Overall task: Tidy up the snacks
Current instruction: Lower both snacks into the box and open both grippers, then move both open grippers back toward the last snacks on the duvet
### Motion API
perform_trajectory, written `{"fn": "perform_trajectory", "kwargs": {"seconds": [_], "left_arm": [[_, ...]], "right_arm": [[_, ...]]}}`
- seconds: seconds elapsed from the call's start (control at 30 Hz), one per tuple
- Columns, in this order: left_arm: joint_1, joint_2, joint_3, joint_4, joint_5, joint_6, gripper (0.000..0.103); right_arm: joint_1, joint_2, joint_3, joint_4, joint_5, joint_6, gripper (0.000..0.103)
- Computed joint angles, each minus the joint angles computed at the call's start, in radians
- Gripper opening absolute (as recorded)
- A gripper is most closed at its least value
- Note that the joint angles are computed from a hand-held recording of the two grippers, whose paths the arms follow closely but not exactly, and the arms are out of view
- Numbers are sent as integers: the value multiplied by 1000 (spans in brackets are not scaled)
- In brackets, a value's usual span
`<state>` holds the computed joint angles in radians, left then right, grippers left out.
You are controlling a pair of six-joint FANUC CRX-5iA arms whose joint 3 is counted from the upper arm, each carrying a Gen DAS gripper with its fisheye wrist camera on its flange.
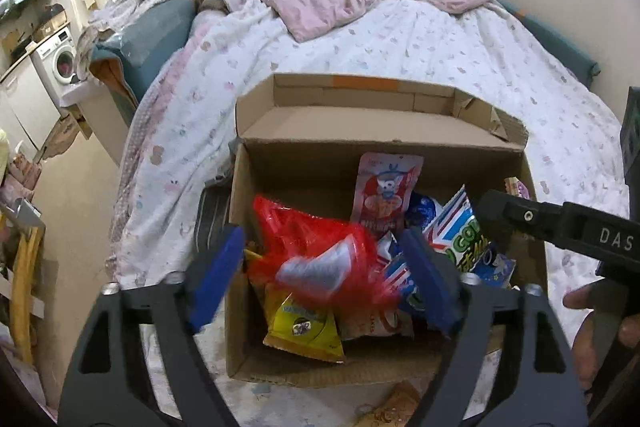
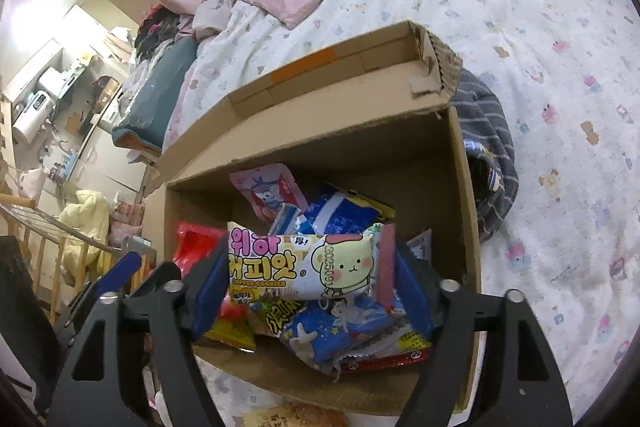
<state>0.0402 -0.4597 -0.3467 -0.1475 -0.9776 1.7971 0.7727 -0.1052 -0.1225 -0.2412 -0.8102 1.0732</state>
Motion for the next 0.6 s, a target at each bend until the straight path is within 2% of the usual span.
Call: {"fn": "perform_trajectory", "kwargs": {"seconds": [0.07,0.1,0.17,0.37,0.6], "left_arm": [[9,-9,-8,14,14,-15,85],[8,-8,-6,9,14,-15,86],[-1,-5,3,-13,6,1,86],[24,-16,-13,21,17,-15,86],[0,-32,-6,-36,28,29,86]], "right_arm": [[13,-11,-16,36,24,-20,96],[16,-15,-21,45,32,-26,97],[14,-16,-19,43,33,-25,97],[10,-16,-20,40,34,-25,97],[25,-25,-32,70,44,-33,98]]}}
